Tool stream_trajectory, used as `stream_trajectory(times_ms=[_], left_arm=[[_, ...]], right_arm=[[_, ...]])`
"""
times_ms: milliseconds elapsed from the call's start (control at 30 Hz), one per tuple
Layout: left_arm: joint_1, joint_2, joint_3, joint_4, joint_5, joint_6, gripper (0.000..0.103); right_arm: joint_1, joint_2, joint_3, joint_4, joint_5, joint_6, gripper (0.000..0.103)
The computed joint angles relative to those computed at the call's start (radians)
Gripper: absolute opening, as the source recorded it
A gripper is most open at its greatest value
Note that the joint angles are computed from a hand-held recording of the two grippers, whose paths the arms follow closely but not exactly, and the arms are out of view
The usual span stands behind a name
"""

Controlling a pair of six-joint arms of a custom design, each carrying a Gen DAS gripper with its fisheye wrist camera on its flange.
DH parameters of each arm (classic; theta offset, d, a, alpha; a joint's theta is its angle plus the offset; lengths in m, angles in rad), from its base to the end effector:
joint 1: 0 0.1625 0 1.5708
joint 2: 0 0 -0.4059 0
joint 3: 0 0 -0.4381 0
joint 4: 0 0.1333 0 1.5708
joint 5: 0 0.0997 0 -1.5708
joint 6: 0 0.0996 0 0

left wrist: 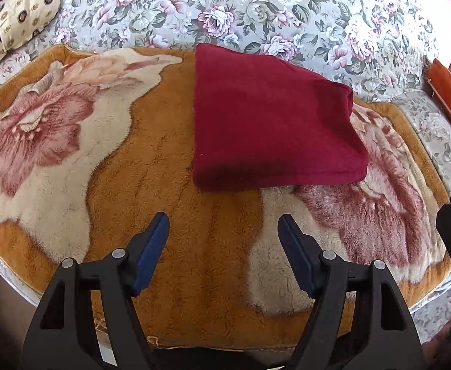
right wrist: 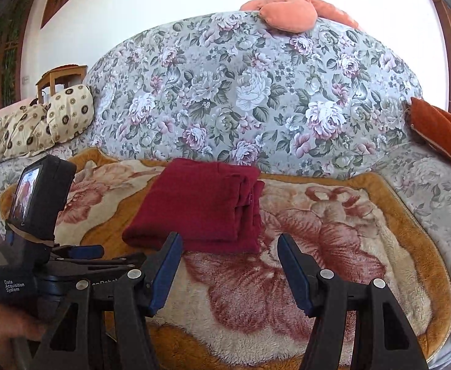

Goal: Fold small clothes

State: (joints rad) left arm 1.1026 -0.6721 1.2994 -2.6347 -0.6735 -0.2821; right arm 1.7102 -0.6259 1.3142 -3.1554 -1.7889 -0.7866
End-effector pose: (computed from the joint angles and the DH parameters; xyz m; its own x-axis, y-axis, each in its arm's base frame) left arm -0.1676 -0.7993 0.1439 -0.7917 -0.2381 -0.5626 0.1963 0.7730 -0.6033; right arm 0.2226 -0.7822 0.1391 -0.6380 -0.4154 0.6484 -0.7624 0.4592 -0.4559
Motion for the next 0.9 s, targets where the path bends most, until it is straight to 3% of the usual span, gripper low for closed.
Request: stream_trajectory(times_ms=[200,467,567,633,733,800,900], left_arm=[[0.003,0.002,-0.007,0.018,-0.008,-0.007,0.073],[0.01,-0.003,-0.007,0.031,-0.035,-0.032,0.073],[0.021,-0.022,0.013,-0.012,-0.085,-0.044,0.073],[0.028,-0.039,0.04,-0.069,-0.116,-0.057,0.073],[0.037,-0.059,0.073,-0.142,-0.149,-0.078,0.073],[0.04,-0.064,0.081,-0.16,-0.16,-0.088,0.073],[0.043,-0.066,0.08,-0.155,-0.182,-0.092,0.073]], right_arm=[[-0.005,-0.003,-0.009,0.022,-0.001,0.037,0.062],[0.001,0.004,-0.024,0.058,-0.024,0.02,0.062],[-0.005,0.005,-0.067,0.197,0.007,0.036,0.062],[-0.016,0.026,-0.136,0.29,0.073,0.009,0.061],[-0.028,0.08,-0.241,0.365,0.163,-0.09,0.043],[-0.038,0.143,-0.377,0.528,0.203,-0.071,0.03],[-0.044,0.265,-0.577,0.666,0.167,-0.046,0.028]])
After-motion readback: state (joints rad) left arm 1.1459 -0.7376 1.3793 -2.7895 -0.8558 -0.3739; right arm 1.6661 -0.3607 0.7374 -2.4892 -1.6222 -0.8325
